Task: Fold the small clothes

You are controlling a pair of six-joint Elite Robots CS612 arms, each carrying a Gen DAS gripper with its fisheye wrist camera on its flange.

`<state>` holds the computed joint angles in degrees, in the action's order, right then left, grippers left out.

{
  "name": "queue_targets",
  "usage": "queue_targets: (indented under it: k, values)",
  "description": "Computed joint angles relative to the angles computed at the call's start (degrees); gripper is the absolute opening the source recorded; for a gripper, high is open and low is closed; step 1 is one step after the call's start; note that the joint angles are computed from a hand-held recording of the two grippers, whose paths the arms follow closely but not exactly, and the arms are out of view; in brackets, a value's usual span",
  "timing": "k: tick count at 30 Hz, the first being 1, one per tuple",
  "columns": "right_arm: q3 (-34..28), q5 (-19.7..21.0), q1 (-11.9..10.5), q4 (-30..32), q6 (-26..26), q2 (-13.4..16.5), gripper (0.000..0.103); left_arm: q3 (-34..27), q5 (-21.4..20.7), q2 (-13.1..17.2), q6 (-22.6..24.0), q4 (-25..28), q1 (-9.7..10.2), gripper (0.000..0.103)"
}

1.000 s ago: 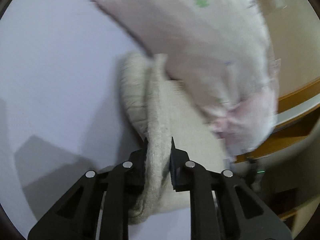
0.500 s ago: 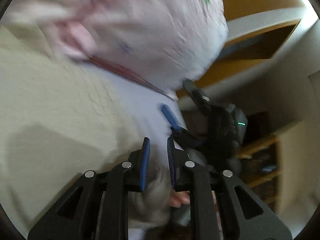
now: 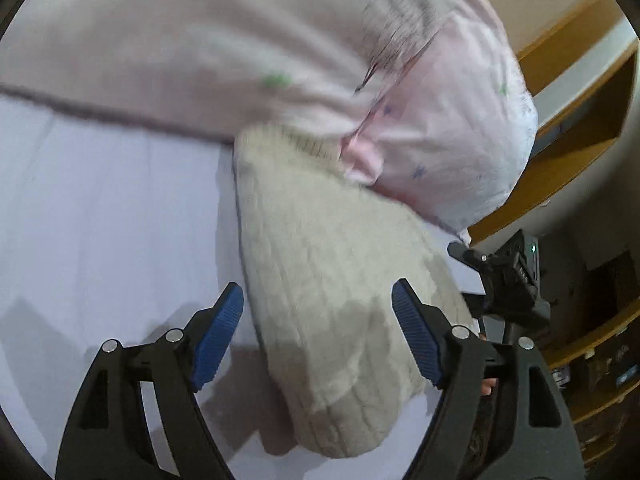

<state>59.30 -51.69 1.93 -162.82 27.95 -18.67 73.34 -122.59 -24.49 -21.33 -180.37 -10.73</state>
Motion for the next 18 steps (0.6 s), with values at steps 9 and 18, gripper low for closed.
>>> queue_targets:
  k: [9, 18]
  values:
    - [0.7, -5.5, 1.8, 4.1, -9.3, -1.3, 0.051, -3.1, 2.5, 2.2, 1.4, 3.5, -2.59, 0.094]
    - [-0.3, 9.7, 2.2, -10.7, -7.1, 0.9, 0.036, 5.2, 5.3, -2.2, 7.7, -8.8, -0.28, 0.047]
